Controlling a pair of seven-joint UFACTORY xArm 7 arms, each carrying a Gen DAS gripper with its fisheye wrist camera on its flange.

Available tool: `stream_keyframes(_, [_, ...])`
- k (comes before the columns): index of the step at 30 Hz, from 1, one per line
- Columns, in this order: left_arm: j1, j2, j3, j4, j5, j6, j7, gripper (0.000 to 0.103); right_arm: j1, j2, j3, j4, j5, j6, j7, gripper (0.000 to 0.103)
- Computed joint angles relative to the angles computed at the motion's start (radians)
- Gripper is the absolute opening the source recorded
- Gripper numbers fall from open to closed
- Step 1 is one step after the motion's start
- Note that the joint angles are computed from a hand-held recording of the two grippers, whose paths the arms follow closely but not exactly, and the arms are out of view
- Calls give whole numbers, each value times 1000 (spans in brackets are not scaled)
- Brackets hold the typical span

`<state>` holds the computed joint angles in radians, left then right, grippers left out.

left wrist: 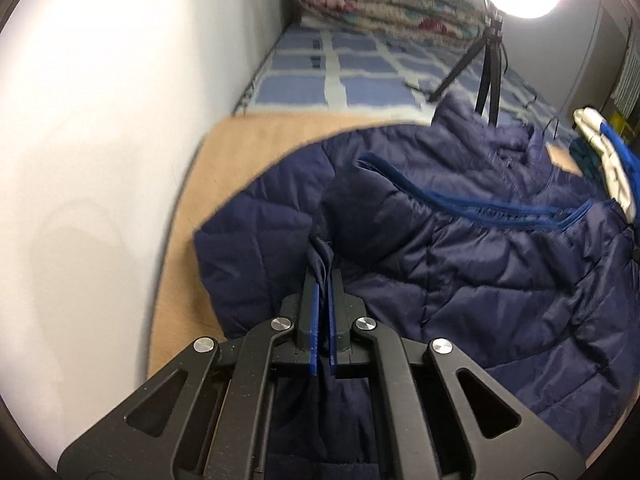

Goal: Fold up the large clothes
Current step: 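Lift the held jacket edge with both tools and fold it over the body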

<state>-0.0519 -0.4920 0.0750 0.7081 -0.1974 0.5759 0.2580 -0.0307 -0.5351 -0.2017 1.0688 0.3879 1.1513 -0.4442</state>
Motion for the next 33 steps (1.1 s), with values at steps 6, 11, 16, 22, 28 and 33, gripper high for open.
stream_keyframes(6, [15,27,-25,72,36,-42,-25,1,-2,-14,41,27,-61,-107,2,0])
stream_keyframes(11, [20,135,-46,174,56,-85,-79,1,5,26,80,60,-133,-230,14,0])
stream_keyframes(16, [45,284,-88,271,134,-124,-192,1,-7,132,122,99,-217,-317,73,0])
stream_keyframes(22, [51,415,-116,318,284,-159,-363,1,-22,187,158,70,-332,-376,119,0])
stream_keyframes(28, [31,442,-111,324,374,-130,-464,4,-30,187,178,23,-421,-382,145,1])
stream_keyframes(33, [19,306,-99,263,329,-140,-437,14,-17,133,158,24,-393,-345,148,22])
